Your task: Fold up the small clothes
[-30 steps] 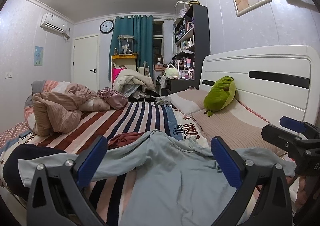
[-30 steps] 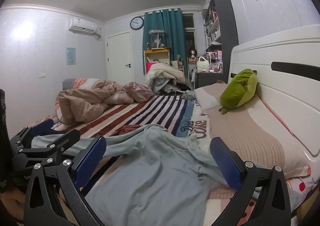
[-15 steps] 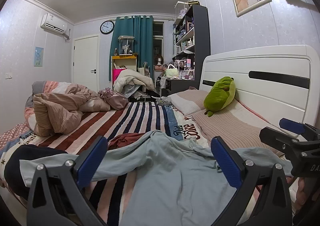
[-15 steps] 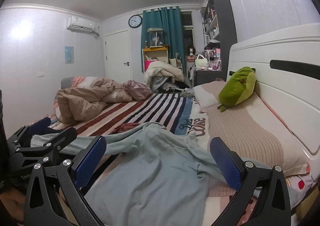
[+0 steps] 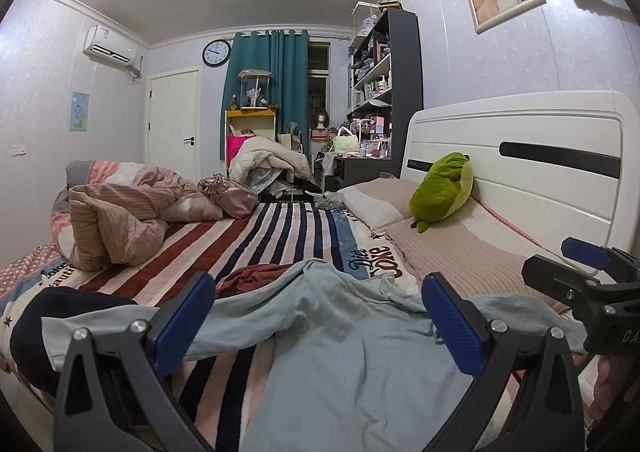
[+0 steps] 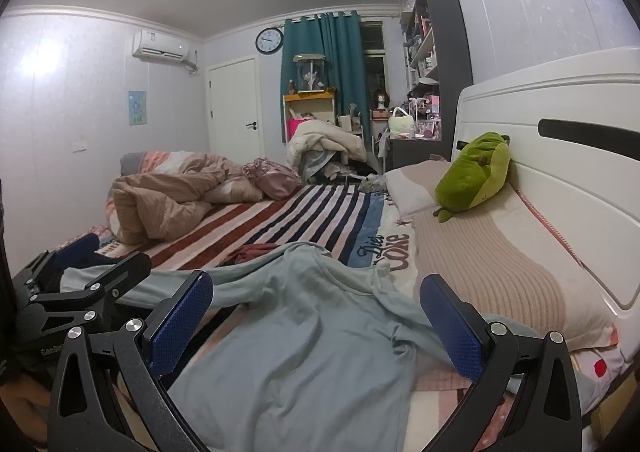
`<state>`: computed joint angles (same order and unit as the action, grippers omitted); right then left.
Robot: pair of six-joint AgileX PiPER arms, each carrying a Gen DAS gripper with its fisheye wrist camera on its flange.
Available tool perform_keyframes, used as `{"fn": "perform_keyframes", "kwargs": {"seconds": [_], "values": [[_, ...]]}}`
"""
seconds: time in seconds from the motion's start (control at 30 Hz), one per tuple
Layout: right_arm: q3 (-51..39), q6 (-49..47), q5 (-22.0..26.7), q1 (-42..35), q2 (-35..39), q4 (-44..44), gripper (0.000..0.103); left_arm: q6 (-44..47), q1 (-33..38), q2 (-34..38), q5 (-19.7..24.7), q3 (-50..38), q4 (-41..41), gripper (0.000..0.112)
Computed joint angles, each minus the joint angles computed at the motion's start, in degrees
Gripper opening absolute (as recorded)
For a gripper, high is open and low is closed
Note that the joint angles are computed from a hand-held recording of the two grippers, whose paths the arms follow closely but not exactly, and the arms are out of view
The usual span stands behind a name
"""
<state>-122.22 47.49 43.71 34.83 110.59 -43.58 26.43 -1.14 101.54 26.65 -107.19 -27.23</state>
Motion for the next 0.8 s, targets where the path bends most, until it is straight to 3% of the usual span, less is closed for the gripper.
{"fn": "perform_keyframes", "kwargs": {"seconds": [0.63, 0.8], "values": [[-2.9, -1.3, 1.6, 0.4, 1.3, 1.0, 0.103, 0.1, 0.4, -0.6, 0.4, 0.6, -0.1, 0.102], [-0.3, -0.5, -1.7, 0.1, 0.4, 2.5, 0.103, 2.3, 1.7, -0.6, 1.2, 1.0, -2.6, 0.102]]}}
